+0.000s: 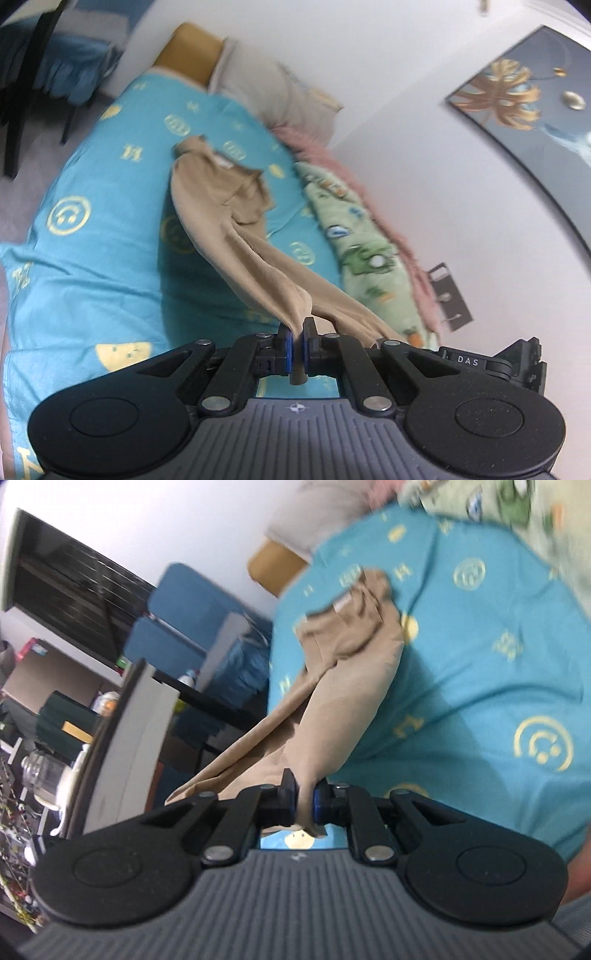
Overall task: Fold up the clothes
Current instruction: 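Grasp the hem with the right gripper and fold it up toward the collar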
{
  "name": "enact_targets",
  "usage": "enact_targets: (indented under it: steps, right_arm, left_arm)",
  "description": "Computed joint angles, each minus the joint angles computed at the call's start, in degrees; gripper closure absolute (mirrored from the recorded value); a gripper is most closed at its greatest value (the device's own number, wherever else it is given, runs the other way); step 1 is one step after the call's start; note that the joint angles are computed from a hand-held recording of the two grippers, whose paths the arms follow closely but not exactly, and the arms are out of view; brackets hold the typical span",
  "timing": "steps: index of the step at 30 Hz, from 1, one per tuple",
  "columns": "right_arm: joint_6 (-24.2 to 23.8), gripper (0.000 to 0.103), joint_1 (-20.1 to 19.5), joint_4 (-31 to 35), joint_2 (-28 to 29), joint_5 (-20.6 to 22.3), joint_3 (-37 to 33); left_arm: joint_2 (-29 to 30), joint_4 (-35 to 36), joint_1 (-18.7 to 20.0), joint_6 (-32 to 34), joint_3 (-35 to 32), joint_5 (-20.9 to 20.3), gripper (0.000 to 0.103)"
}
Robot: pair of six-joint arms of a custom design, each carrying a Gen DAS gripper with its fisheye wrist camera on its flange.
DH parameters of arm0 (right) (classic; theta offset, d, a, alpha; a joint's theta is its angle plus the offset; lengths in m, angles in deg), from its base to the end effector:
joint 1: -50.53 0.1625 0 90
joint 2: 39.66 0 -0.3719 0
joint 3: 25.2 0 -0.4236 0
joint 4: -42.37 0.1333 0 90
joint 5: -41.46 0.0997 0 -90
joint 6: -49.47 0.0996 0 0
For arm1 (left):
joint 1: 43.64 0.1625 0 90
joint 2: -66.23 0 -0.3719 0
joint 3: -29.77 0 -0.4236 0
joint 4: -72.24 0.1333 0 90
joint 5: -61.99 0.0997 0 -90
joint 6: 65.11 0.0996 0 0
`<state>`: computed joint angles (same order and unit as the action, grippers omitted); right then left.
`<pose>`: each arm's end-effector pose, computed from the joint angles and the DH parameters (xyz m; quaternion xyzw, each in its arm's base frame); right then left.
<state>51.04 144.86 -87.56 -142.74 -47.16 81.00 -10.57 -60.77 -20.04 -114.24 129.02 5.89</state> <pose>0.1714 -0.4667 0.4817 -0.0267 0.9484 -0.3147 0.0277 -0.4731 -0.4128 0.3204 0.0899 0.9383 -0.3337 0.0086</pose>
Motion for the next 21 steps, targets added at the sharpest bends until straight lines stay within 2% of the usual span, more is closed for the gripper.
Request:
enact_targets:
  steps: [2,7,9,12,16,21]
  right_arm:
    - [-1.0,0.091,1.0,0.1,-2.1,-0.7,1.2]
    - [-4.0,0.091,0.3,5.8,-12.6,-1.0,7.8]
    - [-4.8,0.091,-0.8,9.1,-16.6,-0.9,9.7]
    - [-3.7,0.091,-1.5,9.6,-16.3,-0.6,9.6]
    - [-2.5,0.091,-0.9,4.2,-9.8,-1.6,6.7]
    - [-1.5,0.091,-0.4,-5.2,4.2,-4.6,-0.7]
  left_arm:
    - [-0.6,2.5,-2.8,-1.6,0.3,0.9,0.098]
    - [-6.3,5.0,-9.1,-8.6,11.0,-0.3,0.098]
    - [-8.5,4.7,-9.9,-9.9,15.1,-0.7,0.098]
    - [-7.3,4.9,-8.7,-8.6,15.2,0.6,0.098]
    - [-0.6,5.1,-3.9,-2.9,8.0,3.4,0.098]
    - [10.8,1.4,3.6,8.1,-3.4,8.7,0.097]
